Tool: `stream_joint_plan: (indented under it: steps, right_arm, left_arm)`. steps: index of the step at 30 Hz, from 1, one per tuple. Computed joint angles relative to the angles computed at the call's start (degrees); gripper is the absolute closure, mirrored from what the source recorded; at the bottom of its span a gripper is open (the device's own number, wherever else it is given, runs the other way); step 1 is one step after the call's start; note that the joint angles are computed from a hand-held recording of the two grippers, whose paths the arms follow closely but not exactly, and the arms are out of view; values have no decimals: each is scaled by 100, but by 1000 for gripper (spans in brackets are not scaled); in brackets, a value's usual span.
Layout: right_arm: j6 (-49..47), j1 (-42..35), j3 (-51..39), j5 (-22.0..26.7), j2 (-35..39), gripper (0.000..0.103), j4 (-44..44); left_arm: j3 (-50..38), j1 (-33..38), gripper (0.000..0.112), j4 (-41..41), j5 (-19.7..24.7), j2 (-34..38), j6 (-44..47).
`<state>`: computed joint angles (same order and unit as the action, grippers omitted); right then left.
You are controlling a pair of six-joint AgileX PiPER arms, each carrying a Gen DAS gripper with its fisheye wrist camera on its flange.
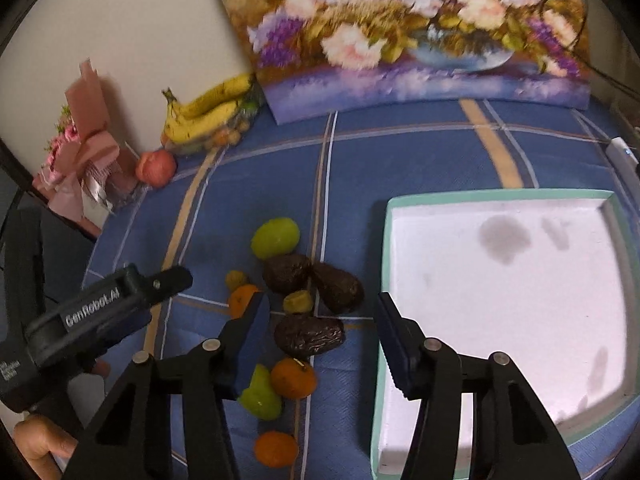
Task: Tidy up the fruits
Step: 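Move both tools forward toward the fruit cluster on the cloth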
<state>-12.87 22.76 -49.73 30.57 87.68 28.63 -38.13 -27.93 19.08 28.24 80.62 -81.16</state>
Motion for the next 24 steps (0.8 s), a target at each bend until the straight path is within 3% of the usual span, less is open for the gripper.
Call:
stream_joint_plan:
  steps: [9, 16, 24]
  right_arm:
    - [189, 364, -382, 165, 821, 47, -430]
    - [-231, 434, -414, 164, 1082, 47, -183]
    - [16, 598, -459, 57, 1199, 47, -438]
  left_arm:
    - [-137, 457, 27, -1014, -375, 574, 1090]
    - [-175, 561, 27, -1610, -561, 793, 1724]
    - [-216, 564, 30, -2486, -776, 1056, 2653]
